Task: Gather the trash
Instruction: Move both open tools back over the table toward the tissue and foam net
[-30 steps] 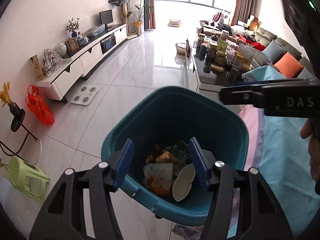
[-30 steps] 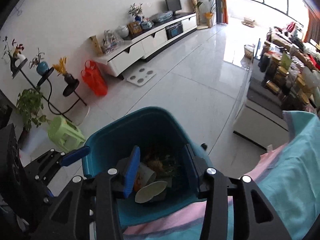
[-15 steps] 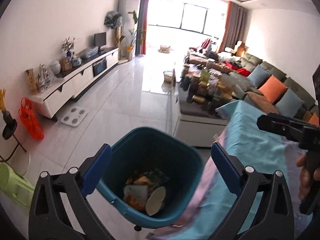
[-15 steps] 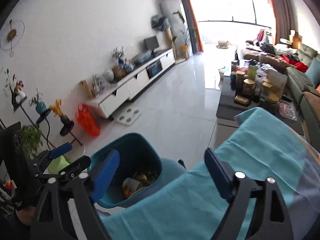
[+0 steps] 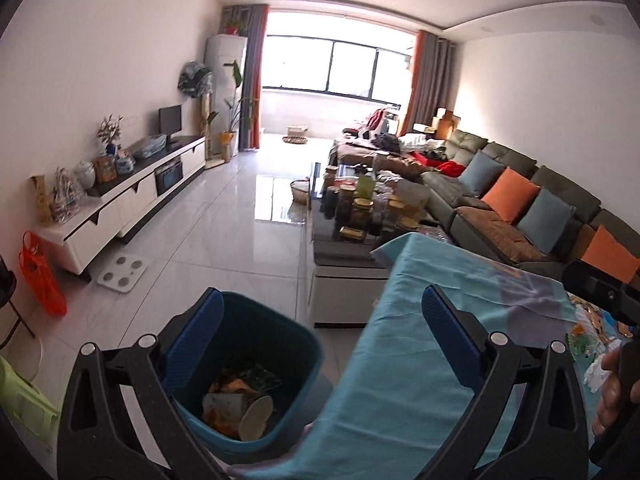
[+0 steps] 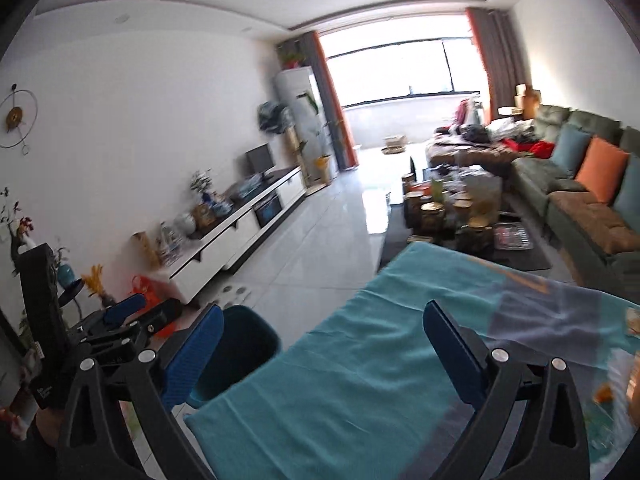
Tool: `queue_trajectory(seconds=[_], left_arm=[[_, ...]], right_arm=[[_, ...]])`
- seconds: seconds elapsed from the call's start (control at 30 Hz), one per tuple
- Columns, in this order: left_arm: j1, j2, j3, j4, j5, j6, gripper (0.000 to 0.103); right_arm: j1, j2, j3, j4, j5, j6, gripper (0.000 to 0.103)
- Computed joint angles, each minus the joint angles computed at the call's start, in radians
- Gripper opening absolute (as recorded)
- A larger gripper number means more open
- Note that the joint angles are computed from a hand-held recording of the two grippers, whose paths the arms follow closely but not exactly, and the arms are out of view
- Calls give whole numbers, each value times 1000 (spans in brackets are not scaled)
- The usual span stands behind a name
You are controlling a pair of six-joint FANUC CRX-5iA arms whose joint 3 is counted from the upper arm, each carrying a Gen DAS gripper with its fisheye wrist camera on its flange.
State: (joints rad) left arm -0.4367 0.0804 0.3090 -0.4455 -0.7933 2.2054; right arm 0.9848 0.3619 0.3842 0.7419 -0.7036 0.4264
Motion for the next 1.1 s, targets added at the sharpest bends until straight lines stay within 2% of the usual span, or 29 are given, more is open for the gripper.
queue_trajectory(seconds=[0.07,0.23,0.43,0.63,0.77,1.1], left_arm=[[-19,7,4,8,7,-5,98],[-72,39,17,56,34,-64,98],[-137,89,36,124,84,-162,98],[-200,154,77,177,118,-255,98],[-225,193,104,216,129,-305,98],[-256,287,153,392,157,-505,98]], right_arm=[[3,-54,-97,89,9,-99,96],[19,-172,-295,261,-39,-313,96],[50,-280,-458,346,-151,-467,96],[101,-368,-583,362,-321,-569,96],[146,-402,-626,351,-458,-587,96],[192,-476,-697,298,-670,-646,96]])
